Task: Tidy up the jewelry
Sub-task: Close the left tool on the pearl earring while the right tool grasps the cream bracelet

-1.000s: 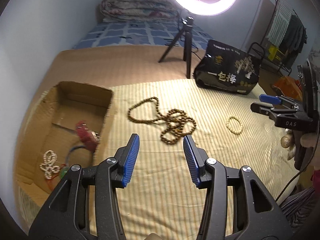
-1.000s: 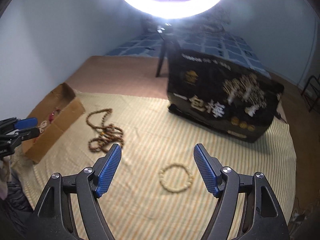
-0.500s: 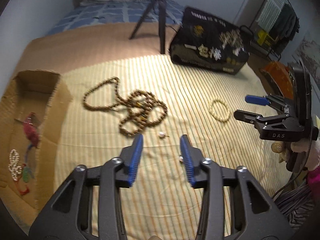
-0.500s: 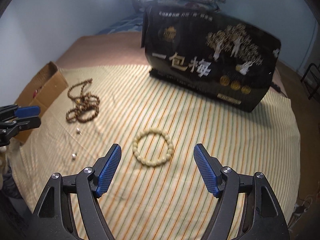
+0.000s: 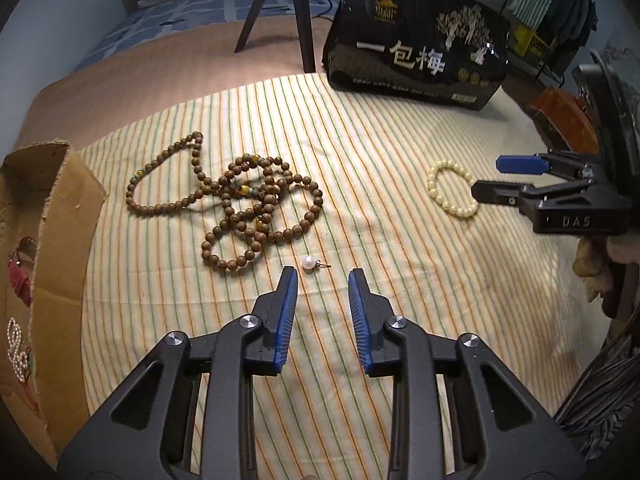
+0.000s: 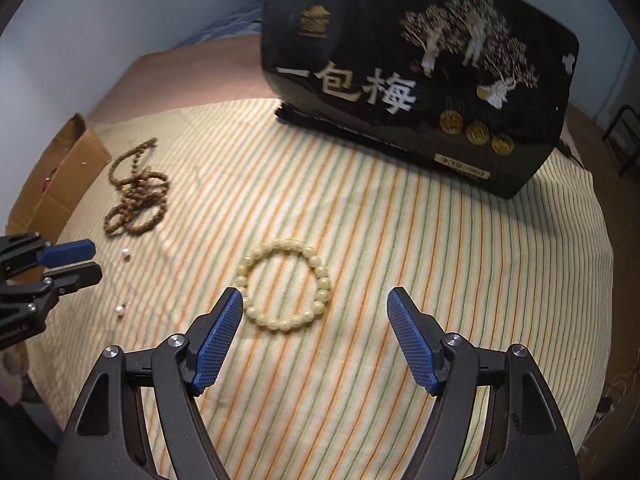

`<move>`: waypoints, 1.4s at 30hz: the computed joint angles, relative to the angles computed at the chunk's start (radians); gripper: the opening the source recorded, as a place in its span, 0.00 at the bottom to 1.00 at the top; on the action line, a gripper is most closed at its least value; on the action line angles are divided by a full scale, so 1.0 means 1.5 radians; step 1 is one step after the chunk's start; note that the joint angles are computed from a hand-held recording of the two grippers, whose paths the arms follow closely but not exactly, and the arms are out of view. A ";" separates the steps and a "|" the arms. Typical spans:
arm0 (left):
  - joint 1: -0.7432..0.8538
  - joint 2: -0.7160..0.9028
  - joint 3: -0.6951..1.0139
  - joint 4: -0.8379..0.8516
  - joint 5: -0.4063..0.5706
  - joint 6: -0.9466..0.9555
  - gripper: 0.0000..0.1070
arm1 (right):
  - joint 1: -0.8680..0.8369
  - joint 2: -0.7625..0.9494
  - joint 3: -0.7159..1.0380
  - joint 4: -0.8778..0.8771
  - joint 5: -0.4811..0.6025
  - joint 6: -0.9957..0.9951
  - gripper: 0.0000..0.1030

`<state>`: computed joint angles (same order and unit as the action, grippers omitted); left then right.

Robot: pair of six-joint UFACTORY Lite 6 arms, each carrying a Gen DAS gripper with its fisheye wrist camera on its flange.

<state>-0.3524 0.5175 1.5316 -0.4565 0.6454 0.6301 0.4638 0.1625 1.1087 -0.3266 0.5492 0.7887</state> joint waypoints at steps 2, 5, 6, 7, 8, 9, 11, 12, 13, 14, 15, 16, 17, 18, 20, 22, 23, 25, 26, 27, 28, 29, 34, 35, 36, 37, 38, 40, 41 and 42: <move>-0.006 0.012 0.006 0.011 -0.005 -0.007 0.22 | -0.010 0.006 -0.002 0.015 -0.005 -0.019 0.64; -0.012 0.036 0.027 0.027 -0.009 -0.027 0.22 | -0.024 0.017 0.001 0.037 -0.012 -0.043 0.55; -0.012 0.044 0.036 0.034 -0.010 -0.035 0.22 | -0.029 0.019 0.002 0.047 -0.014 -0.052 0.53; -0.013 0.047 0.039 0.034 -0.010 -0.037 0.22 | -0.035 0.021 0.001 0.061 -0.019 -0.065 0.50; -0.012 0.053 0.046 0.033 -0.008 -0.036 0.22 | -0.040 0.024 0.001 0.073 -0.022 -0.077 0.50; -0.011 0.061 0.055 0.032 -0.005 -0.035 0.22 | -0.041 0.025 0.002 0.077 -0.022 -0.082 0.49; -0.012 0.073 0.068 0.035 -0.002 -0.038 0.22 | -0.042 0.033 0.006 0.076 -0.024 -0.084 0.48; -0.013 0.080 0.074 0.036 -0.001 -0.039 0.22 | -0.043 0.037 0.009 0.077 -0.025 -0.087 0.48; -0.013 0.085 0.078 0.038 0.000 -0.040 0.19 | -0.044 0.041 0.012 0.079 -0.027 -0.089 0.48; -0.014 0.091 0.081 0.039 -0.001 -0.040 0.18 | -0.045 0.044 0.013 0.082 -0.029 -0.093 0.48; -0.015 0.093 0.082 0.039 -0.001 -0.039 0.18 | -0.046 0.045 0.013 0.082 -0.030 -0.094 0.48; -0.016 0.096 0.086 0.039 -0.001 -0.039 0.16 | -0.047 0.047 0.014 0.083 -0.032 -0.096 0.48; -0.016 0.098 0.088 0.037 0.000 -0.038 0.14 | -0.048 0.050 0.016 0.084 -0.032 -0.098 0.48; -0.017 0.100 0.090 0.038 0.000 -0.037 0.14 | -0.049 0.053 0.019 0.084 -0.033 -0.100 0.48; -0.020 0.100 0.089 0.044 -0.003 -0.041 0.14 | -0.046 0.062 0.025 0.078 -0.033 -0.095 0.46; -0.023 0.101 0.091 0.044 -0.004 -0.043 0.14 | -0.041 0.072 0.035 0.066 -0.030 -0.087 0.38; -0.023 0.101 0.091 0.044 -0.004 -0.044 0.14 | -0.038 0.075 0.037 0.060 -0.028 -0.083 0.36; -0.024 0.100 0.090 0.042 -0.004 -0.043 0.14 | -0.032 0.089 0.050 0.061 -0.027 -0.084 0.21; -0.024 0.097 0.087 0.041 -0.005 -0.042 0.14 | -0.030 0.094 0.055 0.067 -0.029 -0.088 0.18; -0.024 0.094 0.085 0.040 -0.006 -0.040 0.14 | -0.029 0.098 0.058 0.075 -0.030 -0.094 0.13; -0.024 0.091 0.081 0.039 -0.008 -0.039 0.14 | -0.028 0.100 0.060 0.076 -0.030 -0.094 0.08; -0.023 0.087 0.077 0.036 -0.009 -0.036 0.14 | -0.026 0.103 0.063 0.076 -0.030 -0.094 0.07; -0.017 0.054 0.049 0.021 -0.015 -0.016 0.14 | -0.010 0.108 0.075 0.049 -0.020 -0.064 0.06; -0.015 0.047 0.043 0.017 -0.016 -0.012 0.14 | -0.005 0.108 0.079 0.038 -0.016 -0.055 0.06; -0.012 0.039 0.039 0.012 -0.015 -0.007 0.14 | 0.002 0.110 0.087 0.026 -0.011 -0.044 0.06; -0.010 0.034 0.037 0.009 -0.014 -0.004 0.14 | 0.006 0.110 0.090 0.016 -0.006 -0.034 0.06; -0.006 0.027 0.033 0.004 -0.013 0.000 0.14 | 0.015 0.109 0.097 -0.003 0.003 -0.018 0.06; 0.001 0.014 0.027 -0.006 -0.009 0.008 0.14 | 0.022 0.105 0.103 -0.020 0.015 -0.008 0.06; 0.007 0.005 0.023 -0.016 -0.006 0.016 0.14 | 0.031 0.094 0.097 -0.028 0.019 0.005 0.06; 0.011 -0.003 0.020 -0.024 -0.003 0.024 0.14 | 0.039 0.090 0.102 -0.035 0.027 0.014 0.06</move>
<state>-0.3354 0.5135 1.5623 -0.4925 0.6408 0.6660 0.5226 0.2973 1.2612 -0.3785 0.5900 0.8101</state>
